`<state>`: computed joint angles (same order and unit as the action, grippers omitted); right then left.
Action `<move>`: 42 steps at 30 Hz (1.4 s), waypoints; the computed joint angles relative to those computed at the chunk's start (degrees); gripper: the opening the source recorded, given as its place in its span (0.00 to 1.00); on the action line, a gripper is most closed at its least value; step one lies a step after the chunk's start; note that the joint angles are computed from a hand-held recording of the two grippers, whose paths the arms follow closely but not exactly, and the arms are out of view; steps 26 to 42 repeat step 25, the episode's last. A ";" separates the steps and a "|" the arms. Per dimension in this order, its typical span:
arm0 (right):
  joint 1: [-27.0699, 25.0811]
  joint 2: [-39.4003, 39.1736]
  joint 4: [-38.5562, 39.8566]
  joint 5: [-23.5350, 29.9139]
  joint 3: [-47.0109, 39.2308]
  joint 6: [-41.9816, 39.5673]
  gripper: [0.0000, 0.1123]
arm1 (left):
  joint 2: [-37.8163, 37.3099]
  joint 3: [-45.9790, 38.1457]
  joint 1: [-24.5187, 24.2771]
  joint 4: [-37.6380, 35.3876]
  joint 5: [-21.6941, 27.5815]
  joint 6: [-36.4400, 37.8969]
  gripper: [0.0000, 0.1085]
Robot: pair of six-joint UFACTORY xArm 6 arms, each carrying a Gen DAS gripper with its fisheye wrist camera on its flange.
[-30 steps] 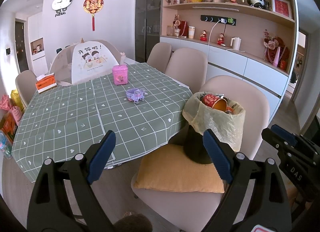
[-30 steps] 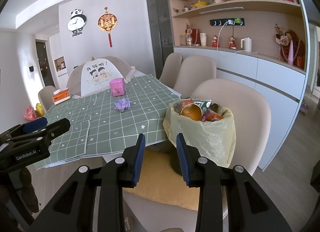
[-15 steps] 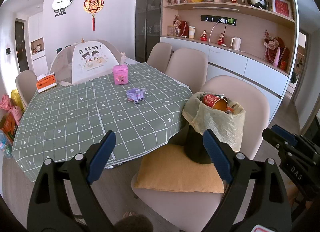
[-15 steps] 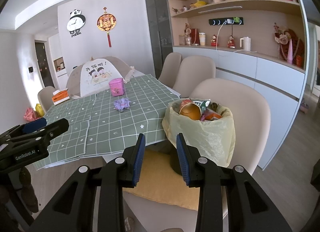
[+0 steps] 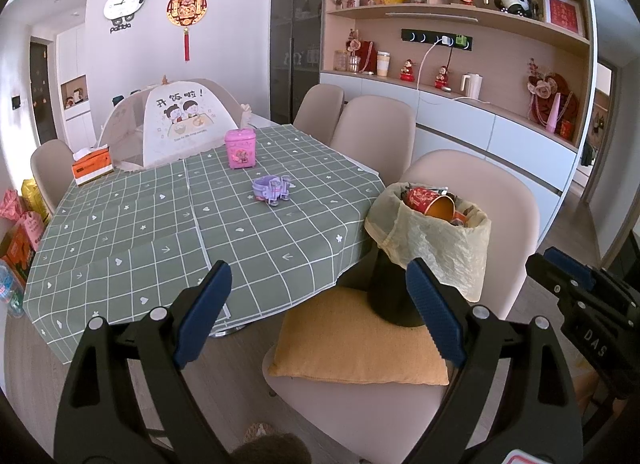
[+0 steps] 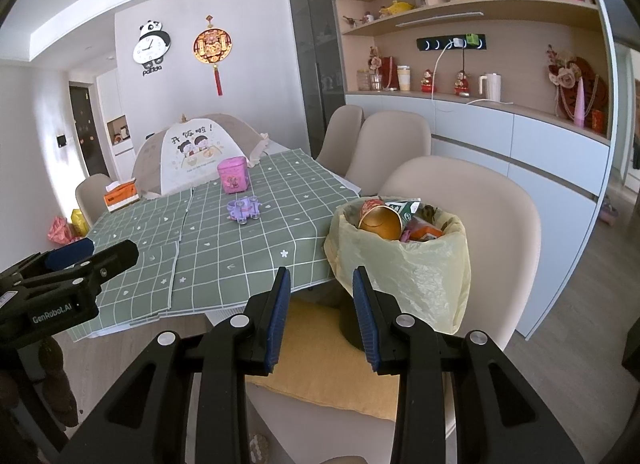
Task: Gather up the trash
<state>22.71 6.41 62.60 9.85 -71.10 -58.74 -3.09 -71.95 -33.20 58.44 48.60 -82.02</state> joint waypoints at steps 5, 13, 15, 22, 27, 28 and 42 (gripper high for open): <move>-0.06 0.12 -0.07 0.13 -0.10 0.06 0.28 | -0.09 0.43 0.31 -0.18 -0.36 -0.04 0.78; 0.10 0.19 -1.16 -0.22 0.03 1.09 0.28 | -0.01 1.14 1.49 -0.91 -2.12 0.77 0.78; 0.35 0.64 -2.71 -0.84 -0.11 2.97 0.28 | 0.02 1.39 2.04 -1.16 -2.45 1.04 0.78; 0.78 8.19 -12.90 0.76 -7.18 15.94 0.28 | -0.03 3.66 9.29 -10.79 -5.55 6.42 0.78; 1.83 14.95 -19.78 4.80 -15.16 22.46 0.30 | -0.33 6.78 18.26 -14.68 -6.74 6.72 0.78; 1.83 14.95 -19.78 4.80 -15.16 22.46 0.30 | -0.33 6.78 18.26 -14.68 -6.74 6.72 0.78; 1.83 14.95 -19.78 4.80 -15.16 22.46 0.30 | -0.33 6.78 18.26 -14.68 -6.74 6.72 0.78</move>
